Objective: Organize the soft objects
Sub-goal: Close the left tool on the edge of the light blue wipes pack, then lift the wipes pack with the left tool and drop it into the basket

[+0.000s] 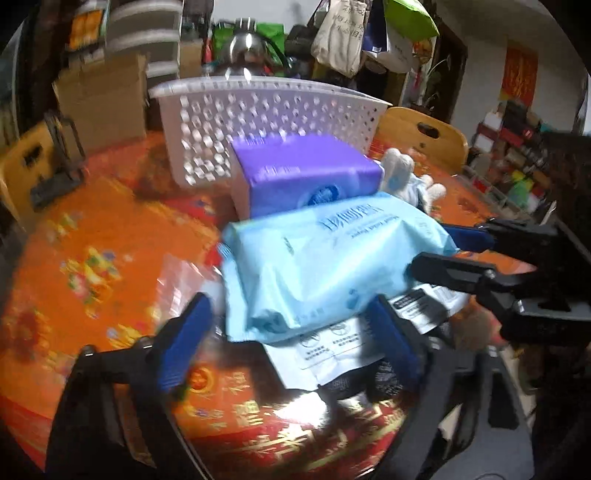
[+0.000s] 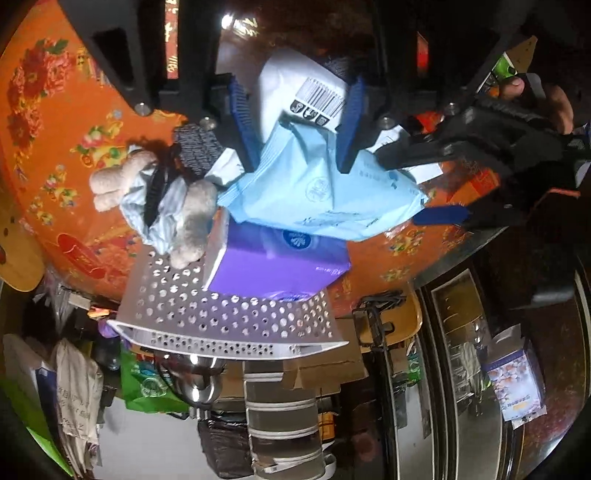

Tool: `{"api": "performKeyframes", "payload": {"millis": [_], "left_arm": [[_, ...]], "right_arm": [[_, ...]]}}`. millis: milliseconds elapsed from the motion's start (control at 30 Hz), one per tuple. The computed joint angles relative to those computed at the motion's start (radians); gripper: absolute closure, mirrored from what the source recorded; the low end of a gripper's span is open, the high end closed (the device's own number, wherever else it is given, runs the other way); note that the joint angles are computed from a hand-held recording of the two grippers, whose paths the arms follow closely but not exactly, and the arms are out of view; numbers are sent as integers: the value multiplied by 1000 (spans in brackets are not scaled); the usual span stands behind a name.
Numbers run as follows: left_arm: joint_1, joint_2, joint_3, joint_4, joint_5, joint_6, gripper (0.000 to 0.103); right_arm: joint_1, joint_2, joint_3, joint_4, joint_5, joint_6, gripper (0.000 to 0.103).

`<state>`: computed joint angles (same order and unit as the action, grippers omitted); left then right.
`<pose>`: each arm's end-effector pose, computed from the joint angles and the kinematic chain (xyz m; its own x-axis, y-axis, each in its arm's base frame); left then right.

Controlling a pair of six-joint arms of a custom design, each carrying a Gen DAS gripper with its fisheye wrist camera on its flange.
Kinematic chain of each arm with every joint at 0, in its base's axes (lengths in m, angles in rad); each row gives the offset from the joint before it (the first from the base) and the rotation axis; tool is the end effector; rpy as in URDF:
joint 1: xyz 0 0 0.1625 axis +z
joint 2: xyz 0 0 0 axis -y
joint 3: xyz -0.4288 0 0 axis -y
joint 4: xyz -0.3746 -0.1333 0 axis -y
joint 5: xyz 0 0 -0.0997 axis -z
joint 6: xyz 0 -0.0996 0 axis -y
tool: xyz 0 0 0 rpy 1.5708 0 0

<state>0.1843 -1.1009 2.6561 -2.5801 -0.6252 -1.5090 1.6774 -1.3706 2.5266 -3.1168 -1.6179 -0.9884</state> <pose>-0.2114 -0.2572 0.0687 -0.8197 -0.1160 -0.5610 0.3579 0.6609 -0.6596 0.1669 -0.3505 0.1858 -0.4652 -0.8167 0.3415 -0.8852 0.4319 -0.1727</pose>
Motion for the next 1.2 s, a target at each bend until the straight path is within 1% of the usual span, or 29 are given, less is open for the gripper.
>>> {"api": "performKeyframes", "payload": {"millis": [33, 67, 100, 133, 200, 233, 333, 433, 600, 700, 867, 967, 1100, 1200], "left_arm": [[4, 8, 21, -82, -5, 26, 36], [7, 14, 28, -121, -10, 47, 38], [7, 19, 24, -119, -9, 52, 43], [7, 25, 19, -117, -9, 54, 46], [4, 32, 4, -78, -4, 38, 47], [2, 36, 2, -75, -1, 36, 51], [-4, 28, -8, -38, 1, 20, 57], [-11, 13, -28, 35, 1, 5, 59], [-28, -7, -31, 86, -6, -19, 60], [-44, -27, -51, 179, -6, -44, 60], [-40, -29, -44, 174, -10, -38, 60], [-43, -25, -54, 203, -3, -50, 60], [-53, -27, -65, 237, 3, -63, 62], [-71, -42, -80, 298, 5, -92, 62]], "right_arm": [[-1, 3, -3, 10, -1, -5, 59], [-2, 8, -3, 12, -6, -12, 59], [-2, 12, -4, 12, -8, -17, 59], [0, 19, -3, 6, -11, -24, 59], [4, 28, 2, -4, -19, -37, 59], [8, 33, 2, -6, -24, -40, 60], [23, 54, 8, -41, -37, -49, 68], [23, 55, 13, -54, -30, -52, 71], [18, 50, 7, -40, -22, -52, 73], [20, 50, 10, -48, -21, -55, 75], [22, 51, 0, -24, -22, -50, 76], [24, 57, 5, -44, -29, -53, 77], [22, 50, 8, -47, -20, -57, 77], [26, 37, 22, -69, -14, -70, 78]]}}
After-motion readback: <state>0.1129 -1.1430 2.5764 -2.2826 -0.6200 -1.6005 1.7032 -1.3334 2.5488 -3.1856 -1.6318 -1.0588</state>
